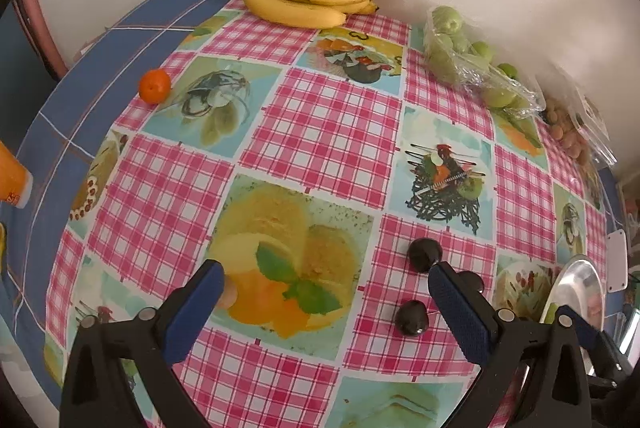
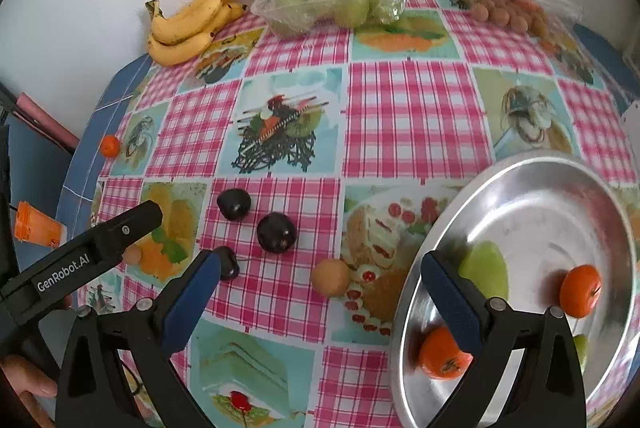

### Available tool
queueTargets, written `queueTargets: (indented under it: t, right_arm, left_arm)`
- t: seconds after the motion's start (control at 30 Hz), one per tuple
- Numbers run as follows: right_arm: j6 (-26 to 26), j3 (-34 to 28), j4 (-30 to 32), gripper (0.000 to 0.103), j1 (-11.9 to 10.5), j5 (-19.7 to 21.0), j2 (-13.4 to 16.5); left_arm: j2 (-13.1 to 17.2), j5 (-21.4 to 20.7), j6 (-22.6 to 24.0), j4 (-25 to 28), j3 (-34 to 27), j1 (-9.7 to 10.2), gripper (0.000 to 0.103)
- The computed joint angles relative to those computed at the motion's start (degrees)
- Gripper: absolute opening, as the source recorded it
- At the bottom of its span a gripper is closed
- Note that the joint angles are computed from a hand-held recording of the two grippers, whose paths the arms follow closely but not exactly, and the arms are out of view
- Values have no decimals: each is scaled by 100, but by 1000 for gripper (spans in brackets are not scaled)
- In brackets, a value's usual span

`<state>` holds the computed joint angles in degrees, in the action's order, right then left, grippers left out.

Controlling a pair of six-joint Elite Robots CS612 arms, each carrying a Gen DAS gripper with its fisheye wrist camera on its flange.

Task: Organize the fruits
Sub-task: 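Grasp the brown kiwi with the right gripper while the left gripper grasps a black plum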

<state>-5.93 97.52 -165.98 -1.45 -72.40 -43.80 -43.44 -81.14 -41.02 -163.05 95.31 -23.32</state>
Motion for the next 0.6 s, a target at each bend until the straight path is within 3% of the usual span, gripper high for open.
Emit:
queueTargets:
  t: [0.2,0.37,0.6]
  right_arm:
    - [57,3,-116,97,11,-79,6]
    - [16,-49,128,70,-2,1,50]
    - [-210,-101,379,48,57,-129,112]
  left_arm:
    - [59,-299,-12,9,-83,17,102]
    - [112,-530,-108,50,-135,42,100]
    - [200,-975,-117,74,-214,66,84]
